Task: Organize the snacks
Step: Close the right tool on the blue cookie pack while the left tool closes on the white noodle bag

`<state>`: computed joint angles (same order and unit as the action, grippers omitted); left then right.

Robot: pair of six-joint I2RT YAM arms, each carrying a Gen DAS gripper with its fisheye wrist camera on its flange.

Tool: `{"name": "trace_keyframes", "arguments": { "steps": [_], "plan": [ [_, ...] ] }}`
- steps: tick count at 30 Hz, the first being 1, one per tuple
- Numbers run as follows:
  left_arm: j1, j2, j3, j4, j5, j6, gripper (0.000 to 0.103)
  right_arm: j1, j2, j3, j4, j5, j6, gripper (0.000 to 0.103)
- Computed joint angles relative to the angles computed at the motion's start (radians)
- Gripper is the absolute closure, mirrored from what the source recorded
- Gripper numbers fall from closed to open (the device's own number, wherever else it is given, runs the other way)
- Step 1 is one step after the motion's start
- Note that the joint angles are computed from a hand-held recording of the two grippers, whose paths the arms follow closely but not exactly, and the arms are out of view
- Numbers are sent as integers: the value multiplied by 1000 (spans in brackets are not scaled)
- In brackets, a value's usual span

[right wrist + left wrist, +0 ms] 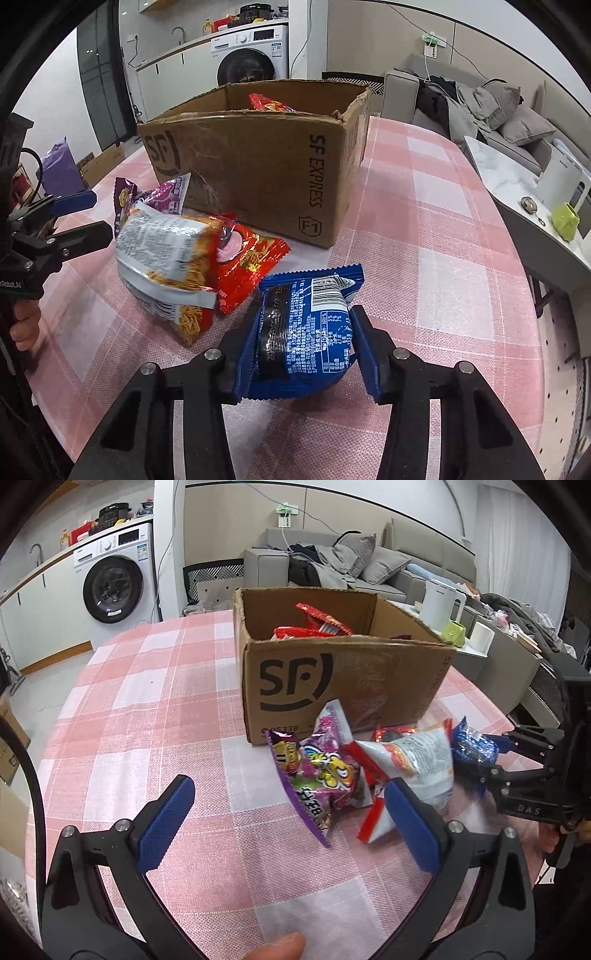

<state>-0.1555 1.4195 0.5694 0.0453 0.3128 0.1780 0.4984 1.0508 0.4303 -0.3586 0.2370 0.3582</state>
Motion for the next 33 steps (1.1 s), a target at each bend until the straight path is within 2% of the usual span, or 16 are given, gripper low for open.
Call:
{"name": "trace_keyframes", "arguments": {
  "steps": [6,13,14,18,23,29,33],
  "plan": [
    [-24,-75,-28,-44,29,5,1,25,-76,-22,-28,-7,38,55],
    [-121,-119,-62,-78,26,38,1,81,-68,-23,-25,-12,53,55],
    [-130,-122,-66,-78,30,43,2,86,-66,-24,-21,-16,51,55],
    [-149,-106,-66,-94,73,63,19,123,-52,-22,-9,-15,61,55],
    [-164,-77,-71,-83,102,70,20,145,-42,-22,9,-22,60,55],
    [-162,33,-23,-70,128,55,20,173,-43,-19,15,-22,62,55],
    [-173,57,-19,-43,124,42,28,185,-53,-21,12,-17,69,55]
  ]
}}
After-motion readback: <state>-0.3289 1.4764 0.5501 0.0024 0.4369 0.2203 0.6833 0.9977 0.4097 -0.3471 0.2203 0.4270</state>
